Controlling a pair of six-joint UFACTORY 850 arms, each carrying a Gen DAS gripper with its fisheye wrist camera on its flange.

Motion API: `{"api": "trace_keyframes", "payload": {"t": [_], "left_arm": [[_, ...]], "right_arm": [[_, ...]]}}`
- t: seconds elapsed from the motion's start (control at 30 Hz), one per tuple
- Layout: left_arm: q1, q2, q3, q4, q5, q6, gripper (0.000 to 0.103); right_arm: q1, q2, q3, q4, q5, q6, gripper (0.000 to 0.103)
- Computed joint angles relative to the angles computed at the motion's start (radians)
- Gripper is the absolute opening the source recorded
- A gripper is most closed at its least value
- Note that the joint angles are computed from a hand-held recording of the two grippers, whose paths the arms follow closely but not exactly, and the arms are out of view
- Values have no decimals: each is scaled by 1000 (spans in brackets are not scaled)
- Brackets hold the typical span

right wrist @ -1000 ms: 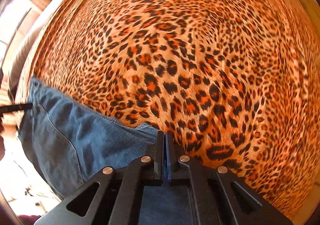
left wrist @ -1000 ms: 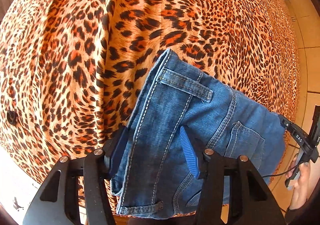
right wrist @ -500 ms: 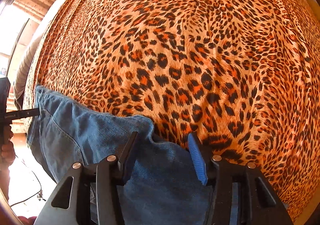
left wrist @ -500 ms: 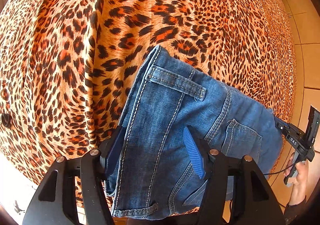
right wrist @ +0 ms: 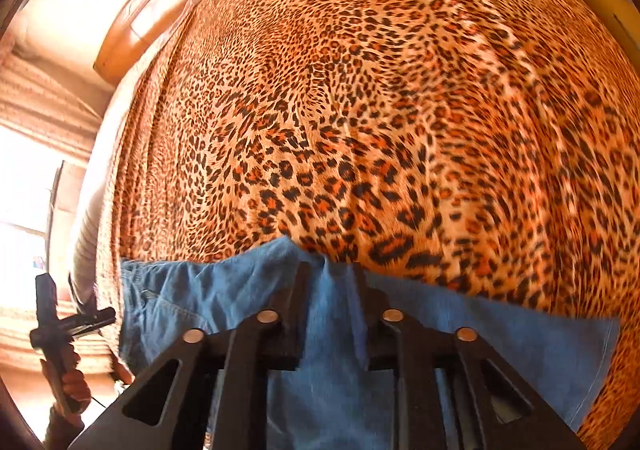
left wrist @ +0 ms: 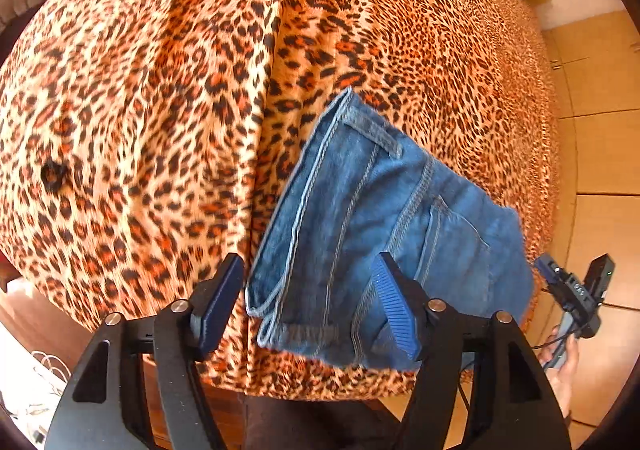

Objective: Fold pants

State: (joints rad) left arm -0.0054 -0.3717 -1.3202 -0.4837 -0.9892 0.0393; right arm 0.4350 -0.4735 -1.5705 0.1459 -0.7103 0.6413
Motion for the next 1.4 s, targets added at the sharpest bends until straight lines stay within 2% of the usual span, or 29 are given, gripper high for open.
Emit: {"api": "trace_keyframes", "payload": {"t": [0.1, 0.17, 0.27, 0.33, 0.4, 0.43, 0.5, 0.57, 0.67, 0.7, 0.73, 0.77, 0.83, 1.0, 1.1, 1.2, 1.27, 1.4], "left_arm": [[28, 38, 104, -83, -11, 48, 70], [19, 39, 150, -84, -1, 17, 70], [-31, 16, 165, 69, 55, -94, 70], [-66, 38, 169, 147, 95, -148, 70], [-95, 31, 153, 212, 89, -144, 70], [-100, 25, 145, 228, 78, -150, 70], [-102, 7, 126, 205, 58, -154, 70], [-117, -39, 87, 175, 44, -190, 70], [-109, -51, 78, 163, 28, -199, 71], [-107, -54, 75, 166, 23, -200, 71], [-108, -58, 70, 171, 18, -204, 71], [-108, -60, 67, 174, 14, -208, 71], [-96, -81, 32, 178, -4, -212, 72], [-86, -100, 12, 178, -13, -213, 72], [-69, -91, 22, 149, -28, -192, 72], [-57, -46, 49, 145, -17, -157, 72], [-64, 3, 70, 181, 25, -158, 72], [-87, 39, 44, 242, 92, -168, 72]], "right_arm": [[22, 123, 170, -13, 34, 78, 40], [29, 215, 288, -34, 53, 179, 40], [31, 354, 447, -77, 88, 354, 41], [33, 439, 526, -165, 76, 510, 40], [26, 532, 613, -240, 67, 658, 44], [24, 572, 653, -269, 66, 723, 50], [21, 621, 708, -313, 50, 816, 51], [23, 643, 747, -317, 47, 858, 51], [44, 657, 788, -333, 60, 896, 50], [52, 649, 790, -338, 64, 888, 42], [57, 652, 798, -329, 88, 869, 7], [70, 656, 805, -327, 118, 879, 7], [103, 664, 801, -390, 92, 949, 7], [103, 705, 850, -338, 87, 938, 11], [79, 687, 815, -304, 60, 871, 19], [67, 697, 780, -408, 28, 923, 30], [44, 696, 762, -472, 48, 949, 47], [-46, 631, 716, -411, 161, 810, 49]]}}
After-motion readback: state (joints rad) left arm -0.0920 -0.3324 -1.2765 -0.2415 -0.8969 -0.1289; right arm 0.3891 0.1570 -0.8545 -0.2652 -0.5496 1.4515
